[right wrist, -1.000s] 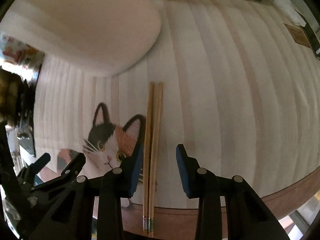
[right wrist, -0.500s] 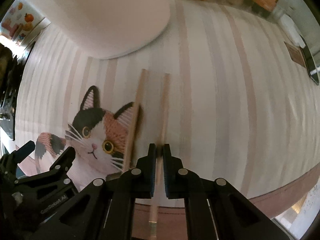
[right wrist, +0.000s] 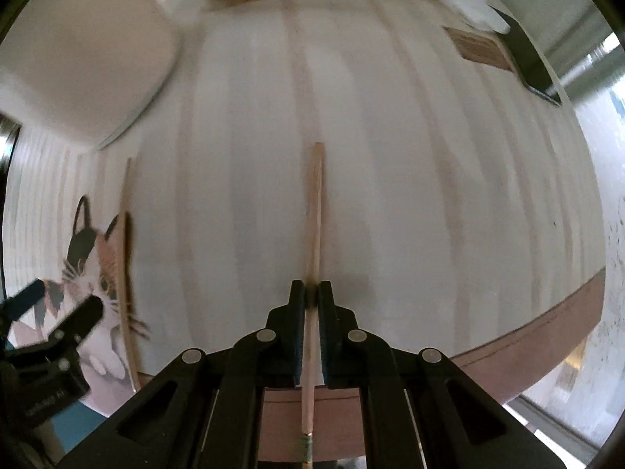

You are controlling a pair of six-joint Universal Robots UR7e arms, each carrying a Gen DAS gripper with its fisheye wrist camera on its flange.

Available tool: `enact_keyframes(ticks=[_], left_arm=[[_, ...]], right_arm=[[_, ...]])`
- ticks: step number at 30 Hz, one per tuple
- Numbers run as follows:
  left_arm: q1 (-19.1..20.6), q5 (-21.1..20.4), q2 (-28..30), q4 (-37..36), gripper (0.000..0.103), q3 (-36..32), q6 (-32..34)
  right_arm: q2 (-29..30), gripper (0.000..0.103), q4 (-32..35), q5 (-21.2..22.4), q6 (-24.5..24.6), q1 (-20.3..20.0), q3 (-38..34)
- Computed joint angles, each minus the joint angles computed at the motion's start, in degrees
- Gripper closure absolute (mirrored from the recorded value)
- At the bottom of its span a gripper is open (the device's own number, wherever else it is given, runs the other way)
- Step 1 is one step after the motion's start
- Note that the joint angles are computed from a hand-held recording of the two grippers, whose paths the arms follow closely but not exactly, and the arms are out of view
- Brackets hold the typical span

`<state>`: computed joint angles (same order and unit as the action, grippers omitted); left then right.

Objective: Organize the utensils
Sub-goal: 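Close the left tool on a chopstick on the mat while the right tool grasps another, then lift the left tool's chopstick toward the holder while the right tool carries its chopstick up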

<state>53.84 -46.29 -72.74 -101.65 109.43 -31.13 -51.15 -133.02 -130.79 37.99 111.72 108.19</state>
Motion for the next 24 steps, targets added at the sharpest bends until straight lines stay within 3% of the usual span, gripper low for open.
enact_keyframes(ticks=[3,4,6,8,12,13,20,24], left_arm=[[-0.46,-1.07,2.23,1.43,0.045,-0.54,0.27],[-0.75,-1.26,2.26,0.53,0.048,-0.18,0.34],[-0.91,-2.08,2.22,-0.35,0.076,-0.13,0.73],[-1.31,-1.49,2.32,0.91,0.097,-0.45,-0.25],[-0.56,-0.28,1.04,3.11,0.098,-0.76,-2.91],[-0.2,-0.1,0.43,3.98,0.098,-0.88,-4.03],[1.31,-0.31,-1.55,5.18,0.098,-1.37,-6.19],[0.86,0.24,-1.19,4.99,0.097,-1.24,-6.6]], right_arm=[[-1.77,0.096,-1.0,0.46,0.01,-1.07,1.4],[-2.41,0.096,-1.43,0.67,-0.04,-1.37,2.07],[-3.54,0.096,-2.16,0.68,-0.57,-1.93,3.09],[-3.77,0.096,-1.85,0.4,-0.91,-2.11,3.02],[-1.06,0.096,-2.25,0.21,-0.09,-1.09,2.19],[1.88,0.096,-2.5,1.18,0.42,-0.19,-0.14],[5.88,0.096,-4.53,7.73,-3.76,1.79,-2.74],[7.97,0.096,-0.86,5.41,-4.79,3.21,-5.32]])
